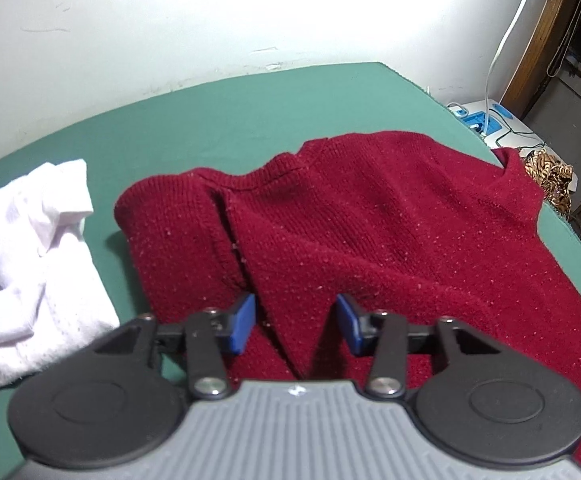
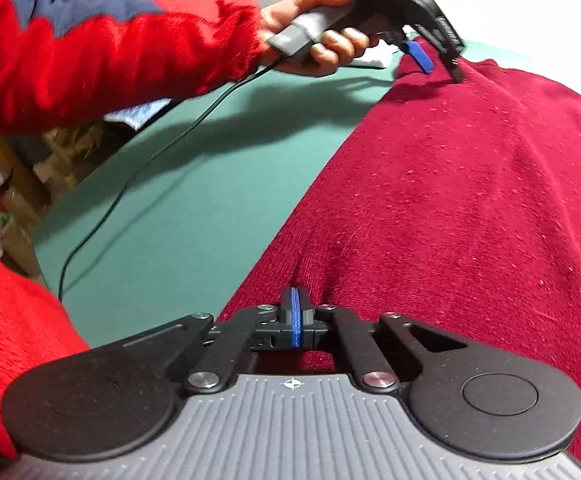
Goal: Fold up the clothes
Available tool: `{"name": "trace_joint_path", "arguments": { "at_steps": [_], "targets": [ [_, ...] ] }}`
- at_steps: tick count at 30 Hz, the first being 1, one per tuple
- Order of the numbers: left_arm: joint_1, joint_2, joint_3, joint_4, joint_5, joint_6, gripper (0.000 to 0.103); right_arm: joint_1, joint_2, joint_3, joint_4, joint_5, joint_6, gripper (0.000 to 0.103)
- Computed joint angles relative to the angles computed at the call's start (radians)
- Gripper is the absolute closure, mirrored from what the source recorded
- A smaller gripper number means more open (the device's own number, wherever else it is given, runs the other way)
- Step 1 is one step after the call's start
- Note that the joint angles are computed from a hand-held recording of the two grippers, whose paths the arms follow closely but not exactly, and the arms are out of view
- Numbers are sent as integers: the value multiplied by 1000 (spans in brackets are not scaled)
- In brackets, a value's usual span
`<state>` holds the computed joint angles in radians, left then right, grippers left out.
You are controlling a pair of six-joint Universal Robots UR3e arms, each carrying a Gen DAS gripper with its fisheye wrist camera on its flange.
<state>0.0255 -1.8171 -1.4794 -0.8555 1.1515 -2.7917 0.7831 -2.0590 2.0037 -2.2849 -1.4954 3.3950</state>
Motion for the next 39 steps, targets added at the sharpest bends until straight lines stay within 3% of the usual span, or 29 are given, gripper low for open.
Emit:
{"name": "trace_joint_path", "arguments": {
  "at_steps": [1,3,6,7,9,12,18,20,23,24,25,31,36,38,39],
  "targets": [
    [5,7,0,0,-6,0,77,-9,-6,9,-12,12,3,103],
    [21,16,4,-16,-31,2,82,-43,-38,32,-21,58,-1,103],
    [36,20,12,-46,-54,12,81,-86,-71,51,-11,113,-12,102],
    [35,19,11,-52,-50,19,81,-82,-62,54,-19,104,-13,96],
    [34,19,3,-55,-43,30,75,-39,-20,48,-58,42,-5,87],
    [26,24,-22,-30,-33,29,58,-5,12,30,-43,-7,-24,86],
    [2,10,-32,12,-1,15,56,37,26,37,-44,-81,-32,86],
    [-10,6,-32,30,17,8,61,45,31,38,-51,-96,-22,94],
    [-24,10,-39,58,45,8,78,57,28,28,-41,-113,13,98],
    [-27,15,-44,69,52,9,92,61,26,25,-41,-116,25,98],
    [-27,20,-45,73,54,9,100,59,17,26,-39,-113,29,99],
    [31,87,-62,46,-30,15,100,-40,-93,29,-33,32,37,99],
    [36,110,-94,41,-11,48,100,-160,-169,25,63,207,-64,99],
    [38,106,-111,40,2,49,99,-163,-160,21,95,208,-88,98],
    [37,99,-119,41,12,48,98,-125,-126,7,103,151,-88,98]
  ]
}}
